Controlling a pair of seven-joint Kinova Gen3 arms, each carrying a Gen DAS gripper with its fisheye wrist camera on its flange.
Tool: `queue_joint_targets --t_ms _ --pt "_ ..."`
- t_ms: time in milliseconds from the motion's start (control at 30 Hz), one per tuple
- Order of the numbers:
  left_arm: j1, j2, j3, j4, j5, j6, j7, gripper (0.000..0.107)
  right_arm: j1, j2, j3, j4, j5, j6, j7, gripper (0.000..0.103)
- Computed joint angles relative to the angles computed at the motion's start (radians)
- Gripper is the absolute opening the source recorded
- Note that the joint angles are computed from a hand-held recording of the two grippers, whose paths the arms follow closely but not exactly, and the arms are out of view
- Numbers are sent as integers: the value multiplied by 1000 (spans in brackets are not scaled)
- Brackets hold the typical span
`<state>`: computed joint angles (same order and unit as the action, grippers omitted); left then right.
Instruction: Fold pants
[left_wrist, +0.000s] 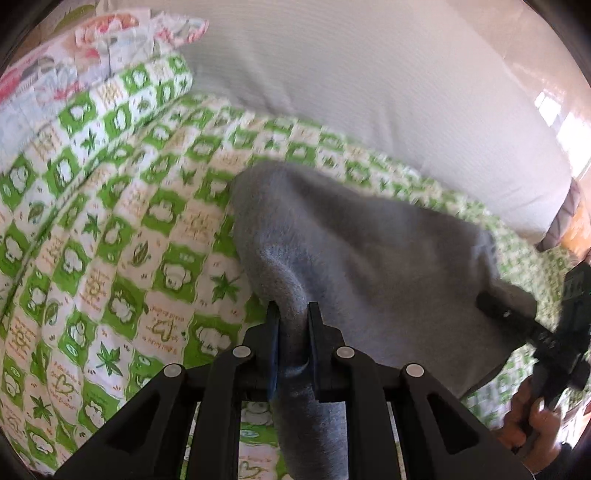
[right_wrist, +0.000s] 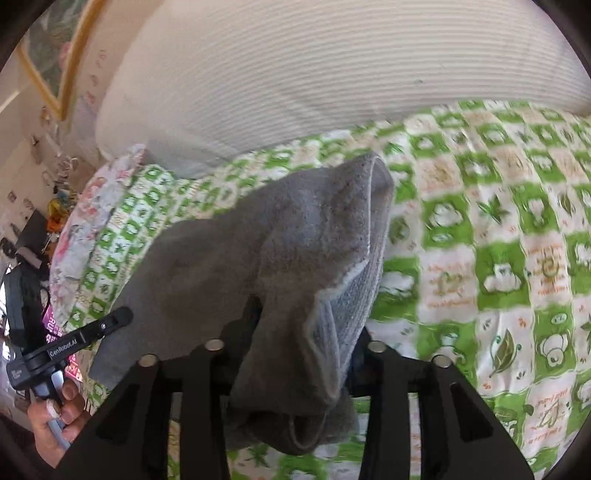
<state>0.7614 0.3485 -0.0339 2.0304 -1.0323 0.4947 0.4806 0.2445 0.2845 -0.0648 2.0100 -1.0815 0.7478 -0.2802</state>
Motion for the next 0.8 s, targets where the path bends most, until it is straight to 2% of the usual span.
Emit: queue_joint_targets --t_ms 67,133,200,233,267,400,567,800 --pt "-14 12 2 6 19 -15 -10 23 -16 -6 5 3 23 -33 -19 66" --pt "-8 23 -8 15 24 -24 -12 29 -37 -19 8 9 62 -78 -49 75" --pt "8 30 -12 9 34 9 -25 43 -39 -21 5 9 93 -88 -64 79" --pt "9 32 -8 5 43 24 -34 47 -42 -19 4 4 111 -91 -80 81" --pt "10 30 -5 4 53 37 -41 51 -44 -19 4 1 129 -94 -95 82" --pt "13 -2 0 31 52 40 -30 53 -31 -43 1 -3 169 -71 -136 82" --pt "22 -23 43 27 64 124 -38 54 8 -116 15 24 99 -3 -28 82" --pt "21 -54 112 20 85 219 -46 55 -17 -208 86 54 28 82 90 82"
